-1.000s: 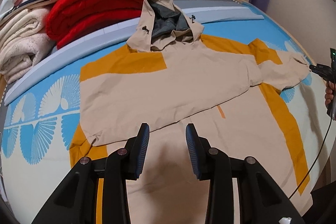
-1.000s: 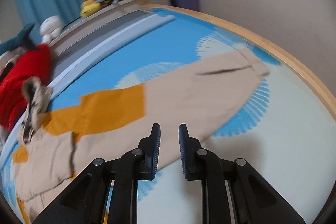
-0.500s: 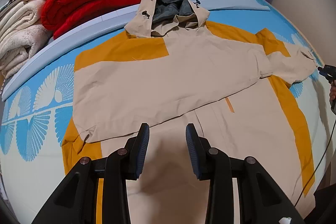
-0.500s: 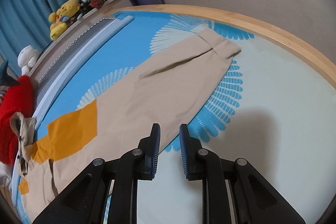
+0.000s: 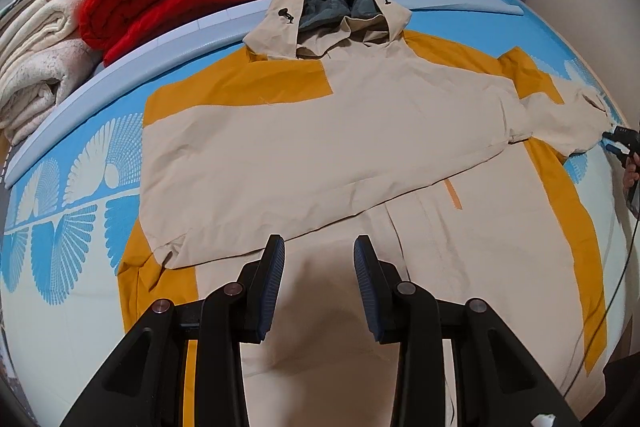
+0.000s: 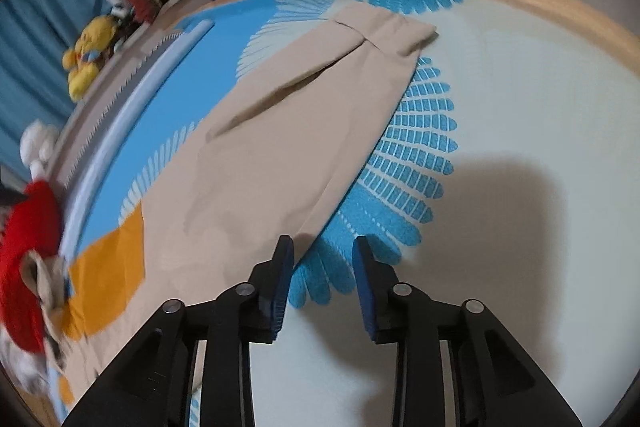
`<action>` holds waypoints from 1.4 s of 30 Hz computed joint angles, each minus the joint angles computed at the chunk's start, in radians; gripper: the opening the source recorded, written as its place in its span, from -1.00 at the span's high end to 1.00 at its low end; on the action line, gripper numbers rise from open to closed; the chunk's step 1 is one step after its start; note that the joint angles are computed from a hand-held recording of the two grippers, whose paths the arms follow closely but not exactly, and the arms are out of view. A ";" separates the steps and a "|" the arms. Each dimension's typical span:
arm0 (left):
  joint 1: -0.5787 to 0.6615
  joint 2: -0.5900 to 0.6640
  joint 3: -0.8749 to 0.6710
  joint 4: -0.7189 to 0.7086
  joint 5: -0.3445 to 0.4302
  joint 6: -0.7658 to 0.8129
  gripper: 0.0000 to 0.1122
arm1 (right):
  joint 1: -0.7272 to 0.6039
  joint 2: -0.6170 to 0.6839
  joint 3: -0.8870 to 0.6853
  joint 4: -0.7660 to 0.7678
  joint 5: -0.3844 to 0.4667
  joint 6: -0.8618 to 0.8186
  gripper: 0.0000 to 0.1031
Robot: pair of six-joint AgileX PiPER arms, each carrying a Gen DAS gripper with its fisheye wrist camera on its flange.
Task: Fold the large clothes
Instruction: 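Close the right tool on the other sleeve cuff, then fold the held sleeve across the body toward the hood and open the right tool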
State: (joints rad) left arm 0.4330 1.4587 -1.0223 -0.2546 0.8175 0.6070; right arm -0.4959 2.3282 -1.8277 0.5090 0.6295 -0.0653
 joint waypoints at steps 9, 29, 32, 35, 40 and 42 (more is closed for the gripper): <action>-0.005 0.014 -0.001 0.007 -0.014 -0.002 0.41 | 0.014 0.047 -0.046 0.031 -0.072 0.022 0.25; 0.180 0.042 -0.182 -0.139 0.152 0.054 0.41 | 0.342 -0.136 -0.163 -0.724 -0.057 0.563 0.94; 0.254 0.069 -0.258 -0.187 0.228 0.048 0.41 | 0.501 -0.226 -0.146 -0.780 -0.052 0.533 0.94; 0.313 0.090 -0.316 -0.216 0.283 0.045 0.41 | 0.686 -0.269 -0.171 -0.761 -0.023 0.468 0.94; 0.392 0.138 -0.401 -0.239 0.344 0.028 0.45 | 0.954 -0.175 -0.369 -0.565 0.135 0.274 0.94; 0.421 0.164 -0.436 -0.247 0.373 0.025 0.46 | 1.018 -0.082 -0.500 -0.453 0.252 0.197 0.91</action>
State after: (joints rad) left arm 0.8537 1.6228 -1.4587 -0.5015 1.1909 0.6320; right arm 0.5226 2.2465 -2.3278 0.0564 0.8813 0.1314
